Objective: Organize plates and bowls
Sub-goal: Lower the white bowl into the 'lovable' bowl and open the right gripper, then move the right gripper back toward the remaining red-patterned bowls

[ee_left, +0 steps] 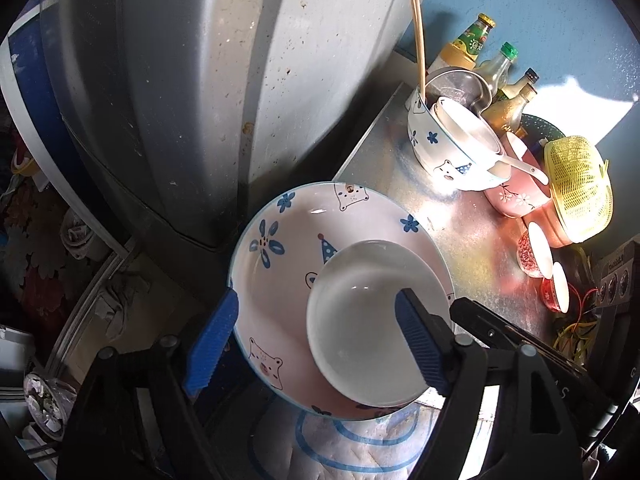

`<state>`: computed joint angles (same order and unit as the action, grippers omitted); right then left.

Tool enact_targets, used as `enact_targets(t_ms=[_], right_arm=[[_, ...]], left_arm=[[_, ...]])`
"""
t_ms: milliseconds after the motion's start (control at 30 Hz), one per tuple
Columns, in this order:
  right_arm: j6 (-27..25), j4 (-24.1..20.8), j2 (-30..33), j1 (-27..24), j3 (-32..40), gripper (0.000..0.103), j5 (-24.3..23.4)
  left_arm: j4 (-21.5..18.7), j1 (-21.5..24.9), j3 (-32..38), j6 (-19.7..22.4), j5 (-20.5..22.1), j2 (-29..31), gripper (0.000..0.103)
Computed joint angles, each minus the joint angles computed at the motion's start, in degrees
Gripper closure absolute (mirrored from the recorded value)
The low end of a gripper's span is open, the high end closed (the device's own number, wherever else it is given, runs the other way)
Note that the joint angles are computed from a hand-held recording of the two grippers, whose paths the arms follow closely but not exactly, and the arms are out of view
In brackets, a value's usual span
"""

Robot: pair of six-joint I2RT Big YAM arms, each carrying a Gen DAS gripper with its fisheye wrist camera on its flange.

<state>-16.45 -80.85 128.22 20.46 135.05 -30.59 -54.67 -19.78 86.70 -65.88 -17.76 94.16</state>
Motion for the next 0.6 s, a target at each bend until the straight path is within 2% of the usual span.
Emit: enact_targets(t_ms=[33,67,100,133,200,267,300,400,600], right_arm=[[0.4,0.4,-0.2,-0.3,-0.1,0.06,-0.1],[0.8,1.3,-0.6,-0.6,-0.7,0.047,-0.2],[1.3,2.5,-1.3,-0.9,-1.6,0.037,-0.1],[1.7,3.6,-1.9,-1.3,-2.5,0.034,0.0],[2.2,4.3,-2.2,-1.9,-2.7,0.016,0.1],[2.9,5.8,-2.7,-2.3,-3.5,0.004,0.7],[3.2,6.4,-3.0,-2.6,-3.9,0.0,1.0],[3.3,6.6,-2.9,-3.1,-3.6,0.0,1.1],[3.3,6.8,-3.2,-3.8,-3.9,0.0,0.8]], left_arm=[[0.0,-0.1,0.0,-0.1,-0.3,-0.1,0.015],[0.0,-0.1,0.2,-0.1,-0.4,-0.1,0.01],[0.2,-0.2,0.2,-0.2,-0.6,-0.2,0.008],[0.2,-0.3,0.3,-0.4,-1.0,-0.2,0.004],[-0.2,-0.5,0.8,-0.4,-1.7,0.0,0.002],[-0.8,-0.6,1.5,-0.1,-2.1,0.4,0.001],[-1.6,-0.7,2.1,0.0,-2.3,0.7,0.001],[-3.3,-0.9,3.5,0.4,-2.6,1.8,0.001],[-3.8,-1.3,5.5,1.2,-2.2,3.3,0.001]])
